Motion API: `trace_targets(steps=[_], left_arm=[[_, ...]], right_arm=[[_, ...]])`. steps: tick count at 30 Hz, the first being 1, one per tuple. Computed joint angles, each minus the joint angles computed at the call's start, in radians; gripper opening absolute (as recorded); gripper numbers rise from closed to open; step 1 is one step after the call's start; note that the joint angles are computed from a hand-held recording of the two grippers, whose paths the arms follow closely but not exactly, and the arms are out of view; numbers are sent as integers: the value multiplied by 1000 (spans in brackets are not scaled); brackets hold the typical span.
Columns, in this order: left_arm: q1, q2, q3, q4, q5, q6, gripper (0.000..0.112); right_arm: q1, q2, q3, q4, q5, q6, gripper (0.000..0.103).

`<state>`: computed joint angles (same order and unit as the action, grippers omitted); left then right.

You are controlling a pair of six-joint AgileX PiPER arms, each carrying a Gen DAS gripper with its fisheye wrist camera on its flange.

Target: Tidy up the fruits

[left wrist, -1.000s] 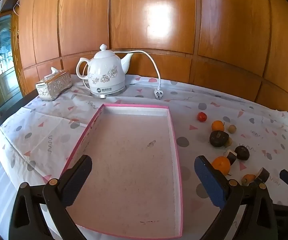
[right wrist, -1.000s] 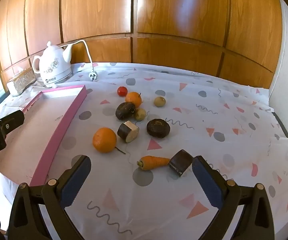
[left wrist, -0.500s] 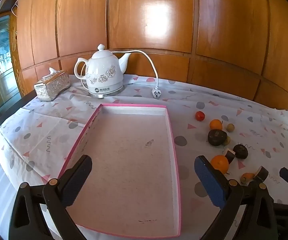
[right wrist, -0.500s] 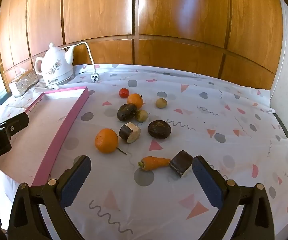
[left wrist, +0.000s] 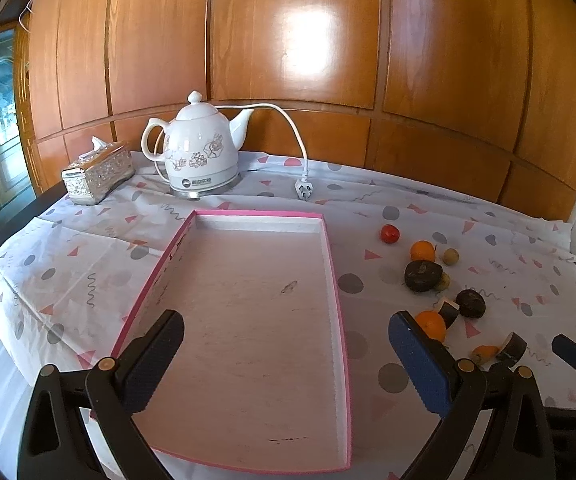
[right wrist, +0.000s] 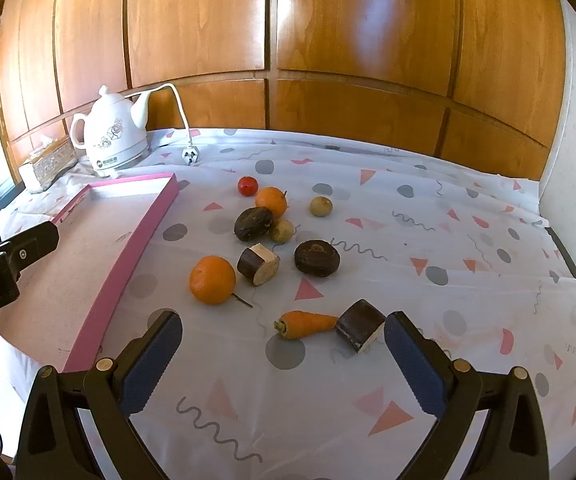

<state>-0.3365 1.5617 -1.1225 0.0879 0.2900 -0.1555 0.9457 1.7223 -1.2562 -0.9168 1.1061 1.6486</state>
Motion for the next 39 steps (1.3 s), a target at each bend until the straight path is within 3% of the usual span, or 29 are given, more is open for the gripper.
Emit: trace_targets(steps=[35, 39], left_arm=[[-24, -5, -7, 0, 14, -4, 103], [-14, 4, -11, -113, 22, 114, 103]], right_arm=[[5, -15, 18, -3, 13, 11, 103], [-4, -43, 56, 13, -7, 14, 102]])
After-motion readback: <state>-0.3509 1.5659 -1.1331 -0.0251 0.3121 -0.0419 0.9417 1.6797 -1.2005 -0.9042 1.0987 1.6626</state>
